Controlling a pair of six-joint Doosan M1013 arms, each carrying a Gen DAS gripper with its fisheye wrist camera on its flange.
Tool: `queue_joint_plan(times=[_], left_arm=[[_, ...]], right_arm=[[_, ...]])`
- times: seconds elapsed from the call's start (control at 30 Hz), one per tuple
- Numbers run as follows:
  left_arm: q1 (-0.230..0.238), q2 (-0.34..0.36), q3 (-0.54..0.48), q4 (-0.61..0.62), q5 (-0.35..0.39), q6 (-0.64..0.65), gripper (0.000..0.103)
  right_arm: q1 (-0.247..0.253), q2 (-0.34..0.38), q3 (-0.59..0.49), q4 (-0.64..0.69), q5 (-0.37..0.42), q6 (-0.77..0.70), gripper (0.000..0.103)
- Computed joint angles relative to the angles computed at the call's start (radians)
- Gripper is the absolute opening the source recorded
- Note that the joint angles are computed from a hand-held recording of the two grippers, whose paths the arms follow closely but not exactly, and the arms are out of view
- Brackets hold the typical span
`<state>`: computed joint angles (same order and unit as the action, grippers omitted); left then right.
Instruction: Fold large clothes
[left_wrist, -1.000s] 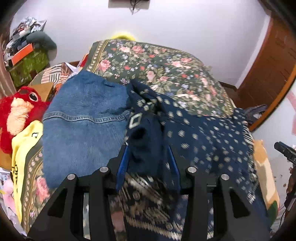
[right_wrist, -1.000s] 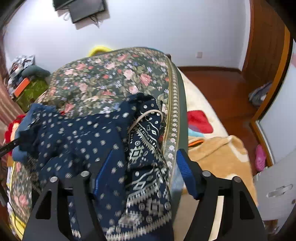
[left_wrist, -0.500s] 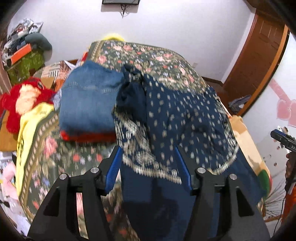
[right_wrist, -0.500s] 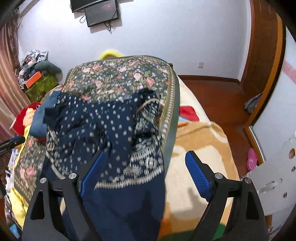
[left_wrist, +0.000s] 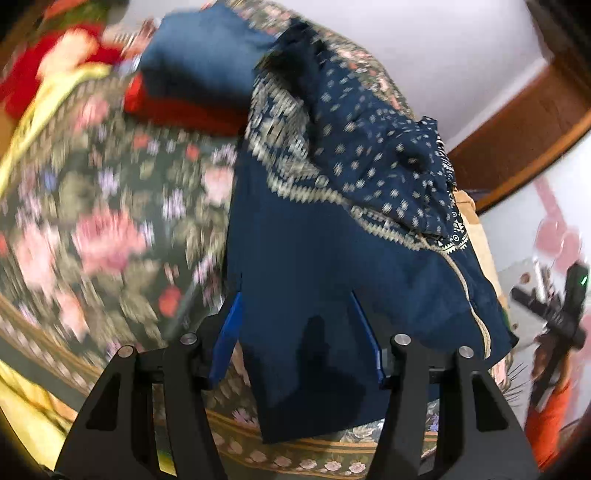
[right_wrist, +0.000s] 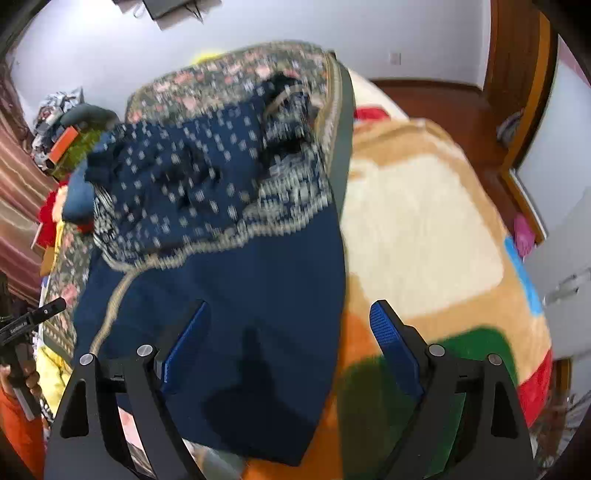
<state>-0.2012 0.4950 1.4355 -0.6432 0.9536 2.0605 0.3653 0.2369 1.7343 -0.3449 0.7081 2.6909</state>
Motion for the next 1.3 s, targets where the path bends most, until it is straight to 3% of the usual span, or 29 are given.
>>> queue_joint_plan(times=[0.17,0.37,0.47,0.57,0.63,0.67,0.7,0.77,0.93,1.3], left_arm=[[0.019,0.022,0.017,-0.076,0.072,-0.035,0.057],[0.027,0.038,0.035,-0.159,0.103,-0.020,0.058],[0.026,0.039,0.031,-0.169,0.118,-0.003,0.058],[0.029,0.038,0.031,-0.201,0.140,0.030,0.057],[0.033,0.035,0.036,-0.234,0.147,0.056,0.048],[0.034,0.032,0.038,-0.239,0.146,0.061,0.035],[0.034,0.029,0.040,-0.241,0.138,0.069,0.016],[0.034,0.018,0.046,-0.242,0.107,0.081,0.010],[0.042,0.001,0.039,-0.299,0.067,0.113,0.008],[0.022,-0.016,-0.082,-0.384,-0.055,0.249,0.007]], right_arm=[[-0.015,0.001,0.034,0.131,-0.026,-0.040,0.086],[-0.049,-0.013,0.093,0.323,-0.172,-0.118,0.086],[-0.051,-0.012,0.102,0.335,-0.211,-0.125,0.082],[-0.042,-0.015,0.106,0.307,-0.249,-0.117,0.056],[-0.040,-0.019,0.106,0.287,-0.257,-0.108,0.039],[-0.035,-0.018,0.098,0.244,-0.241,-0.074,0.029],[-0.033,-0.017,0.092,0.213,-0.230,-0.052,0.019],[-0.029,-0.020,0.086,0.156,-0.231,-0.002,0.010],[-0.020,-0.028,0.057,-0.020,-0.245,0.107,0.009],[-0.043,-0.003,-0.042,-0.188,-0.283,0.131,0.008]])
